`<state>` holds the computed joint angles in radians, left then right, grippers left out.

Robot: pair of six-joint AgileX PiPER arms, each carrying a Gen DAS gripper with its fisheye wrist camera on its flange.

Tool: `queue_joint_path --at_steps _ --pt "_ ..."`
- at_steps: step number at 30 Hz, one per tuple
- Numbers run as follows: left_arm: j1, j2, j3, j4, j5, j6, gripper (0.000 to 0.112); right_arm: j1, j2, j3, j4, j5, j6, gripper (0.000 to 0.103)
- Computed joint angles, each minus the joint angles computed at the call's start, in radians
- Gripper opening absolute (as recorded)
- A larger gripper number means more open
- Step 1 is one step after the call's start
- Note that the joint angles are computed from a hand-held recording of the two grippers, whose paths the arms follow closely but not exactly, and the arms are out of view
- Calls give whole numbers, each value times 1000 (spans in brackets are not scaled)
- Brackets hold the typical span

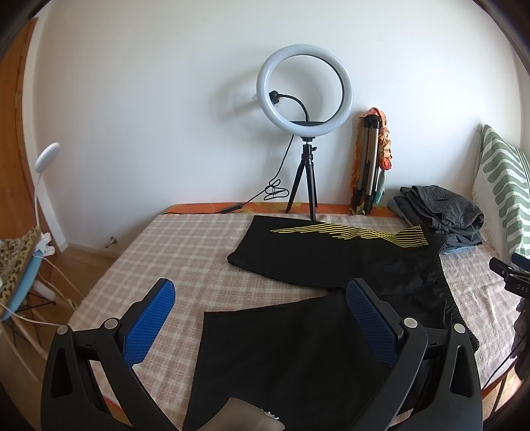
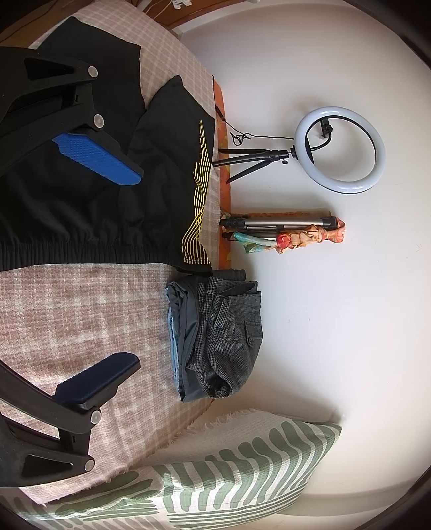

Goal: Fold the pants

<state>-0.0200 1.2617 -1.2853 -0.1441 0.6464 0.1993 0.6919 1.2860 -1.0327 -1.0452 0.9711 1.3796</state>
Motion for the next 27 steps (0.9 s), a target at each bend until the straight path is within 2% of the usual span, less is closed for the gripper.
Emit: queue_joint_path --at_steps 27 --pt "15 0 3 -20 1 26 103 1 0 6 -4 -1 7 102"
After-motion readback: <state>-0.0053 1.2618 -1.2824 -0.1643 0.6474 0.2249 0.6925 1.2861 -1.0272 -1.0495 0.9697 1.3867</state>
